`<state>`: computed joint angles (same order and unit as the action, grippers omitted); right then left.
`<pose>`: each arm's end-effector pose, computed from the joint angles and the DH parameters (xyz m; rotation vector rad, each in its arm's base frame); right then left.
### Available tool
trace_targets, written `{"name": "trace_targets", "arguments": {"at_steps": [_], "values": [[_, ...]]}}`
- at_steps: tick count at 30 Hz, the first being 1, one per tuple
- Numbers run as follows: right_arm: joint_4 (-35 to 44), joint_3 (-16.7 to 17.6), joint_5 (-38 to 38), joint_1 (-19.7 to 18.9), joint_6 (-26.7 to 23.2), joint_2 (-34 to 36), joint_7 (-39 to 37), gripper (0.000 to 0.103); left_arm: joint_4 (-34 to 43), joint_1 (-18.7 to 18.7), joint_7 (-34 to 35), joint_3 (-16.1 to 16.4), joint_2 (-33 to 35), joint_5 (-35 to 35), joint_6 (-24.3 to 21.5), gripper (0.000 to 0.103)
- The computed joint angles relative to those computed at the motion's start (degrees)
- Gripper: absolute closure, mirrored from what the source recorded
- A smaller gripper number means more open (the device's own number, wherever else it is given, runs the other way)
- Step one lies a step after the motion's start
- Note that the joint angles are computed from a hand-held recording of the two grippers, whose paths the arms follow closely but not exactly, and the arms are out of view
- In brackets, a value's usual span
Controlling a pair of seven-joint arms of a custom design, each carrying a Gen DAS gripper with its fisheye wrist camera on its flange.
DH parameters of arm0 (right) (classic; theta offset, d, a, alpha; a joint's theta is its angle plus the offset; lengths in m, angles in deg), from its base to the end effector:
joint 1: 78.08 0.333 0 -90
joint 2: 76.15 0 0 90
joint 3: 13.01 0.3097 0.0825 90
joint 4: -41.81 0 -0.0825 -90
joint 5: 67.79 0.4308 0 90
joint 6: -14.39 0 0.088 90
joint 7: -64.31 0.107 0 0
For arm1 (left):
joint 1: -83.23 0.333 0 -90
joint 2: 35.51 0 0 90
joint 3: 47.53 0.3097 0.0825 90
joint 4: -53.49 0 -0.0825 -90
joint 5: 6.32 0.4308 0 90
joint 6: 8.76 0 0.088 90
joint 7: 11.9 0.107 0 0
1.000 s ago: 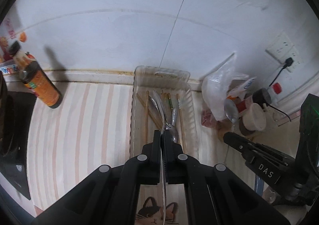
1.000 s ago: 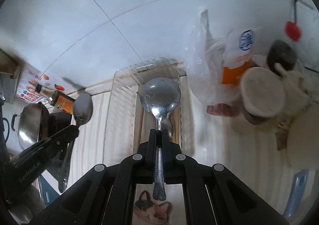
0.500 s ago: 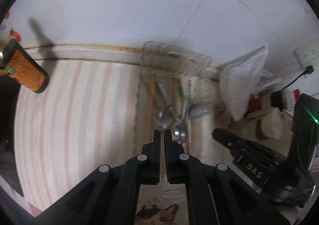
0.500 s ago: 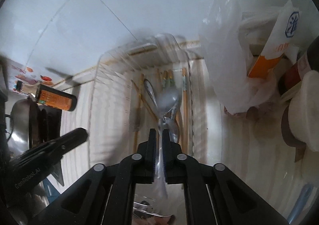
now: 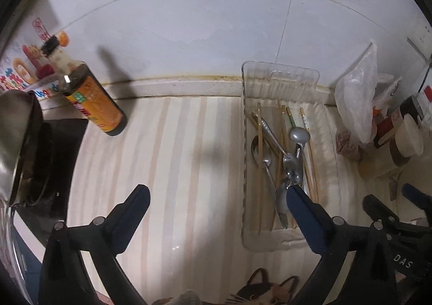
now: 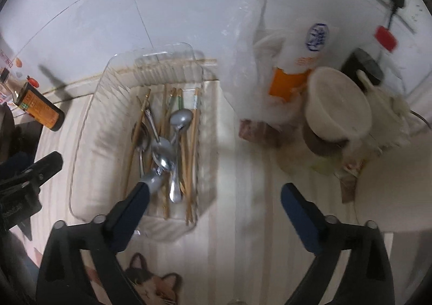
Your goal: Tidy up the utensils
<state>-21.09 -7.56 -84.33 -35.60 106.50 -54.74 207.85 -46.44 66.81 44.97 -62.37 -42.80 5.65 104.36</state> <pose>0.5093 0.4980 0.6261 -1.9681 2.2111 -0.3573 0.5134 -0.3065 0.6429 -1.9633 2.0013 -0.4124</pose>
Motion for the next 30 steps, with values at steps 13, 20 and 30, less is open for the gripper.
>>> {"name": "trace_targets", "arguments": {"at_steps": [13,20,30], "values": [[-2.6,2.8,-8.6,3.4,-3.8,-7.8,6.4,0.001,-6.5,-1.0,-1.7,-0.9,-12.2,0.2,0.6,0.0],[1.0,5.3,-15.9,7.7,-8.5,-10.1,9.9,0.001,-10.7,-2.1,-1.6,-0.9,-21.7,-0.9,1.1,0.0],[9.9,7.6,-23.7,15.6,-15.3,-9.8,14.3,0.001,-12.9,-4.2,0.4,-0.3,-32.1,-4.3,-0.4,0.0]]}}
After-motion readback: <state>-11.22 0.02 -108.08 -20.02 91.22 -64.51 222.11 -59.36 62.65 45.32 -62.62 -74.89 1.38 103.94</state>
